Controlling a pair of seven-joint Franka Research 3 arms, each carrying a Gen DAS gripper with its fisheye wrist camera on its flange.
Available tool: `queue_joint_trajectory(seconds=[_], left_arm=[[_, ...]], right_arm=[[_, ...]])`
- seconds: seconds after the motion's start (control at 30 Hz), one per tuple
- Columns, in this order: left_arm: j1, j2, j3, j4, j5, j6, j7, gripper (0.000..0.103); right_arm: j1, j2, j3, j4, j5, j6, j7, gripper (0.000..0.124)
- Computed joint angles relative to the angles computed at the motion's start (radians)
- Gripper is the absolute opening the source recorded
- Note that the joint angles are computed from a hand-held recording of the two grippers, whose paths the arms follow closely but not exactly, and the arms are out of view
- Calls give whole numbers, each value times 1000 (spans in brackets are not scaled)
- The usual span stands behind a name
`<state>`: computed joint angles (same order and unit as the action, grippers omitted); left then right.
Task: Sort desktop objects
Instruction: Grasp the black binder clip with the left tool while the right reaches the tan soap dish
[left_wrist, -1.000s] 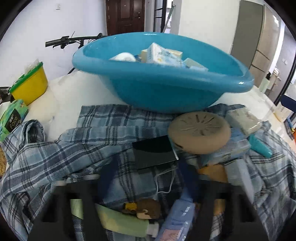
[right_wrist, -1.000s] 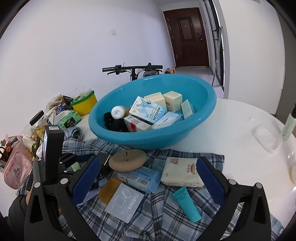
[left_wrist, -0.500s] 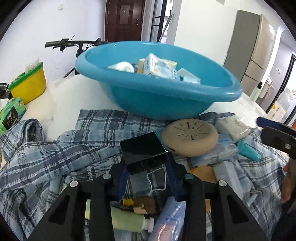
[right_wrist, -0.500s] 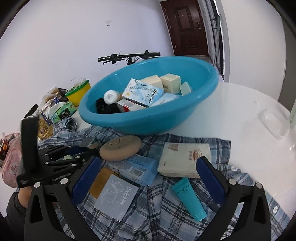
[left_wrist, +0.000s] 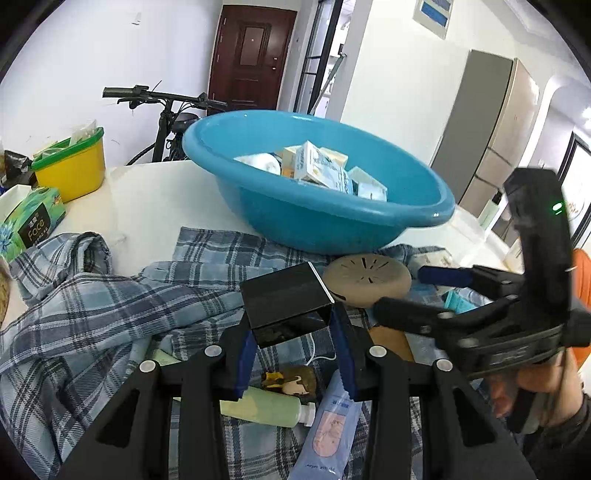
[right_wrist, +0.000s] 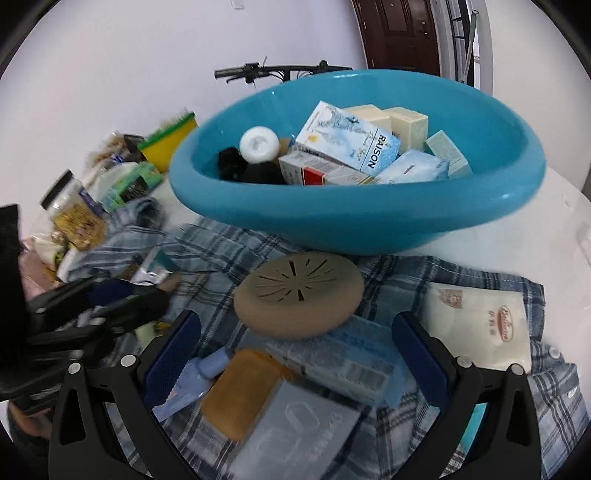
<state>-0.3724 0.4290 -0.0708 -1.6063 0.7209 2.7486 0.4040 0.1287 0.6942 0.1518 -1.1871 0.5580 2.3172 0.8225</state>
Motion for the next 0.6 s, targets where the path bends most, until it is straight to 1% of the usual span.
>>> queue_joint_trajectory(seconds=[0.13, 0.23, 0.3, 0.33, 0.37, 0.47, 0.6], left_arm=[[3, -11, 5, -18, 9, 31, -15, 40], [4, -10, 2, -18, 7, 35, -10, 40], [4, -10, 2, -20, 6, 39, -9, 40], [4, -9, 2, -19, 5, 39, -7, 40], [3, -9, 2, -19, 5, 39, -7, 40], [2, -9, 4, -18, 5, 38, -8, 40], [-2, -11, 6, -20, 10, 37, -12, 40]], right_arm=[[31, 8, -16, 7, -38, 32, 21, 103], [52, 12, -27, 2, -74, 58, 41, 103], [51, 4, -17, -21, -76, 89, 22, 89], [54, 3, -20, -22, -83, 92, 28, 80], [55, 6, -22, -18, -88, 87, 35, 78], [22, -5, 10, -30, -50, 68, -7, 77], [-4, -60, 31, -99, 7, 81, -82, 77]])
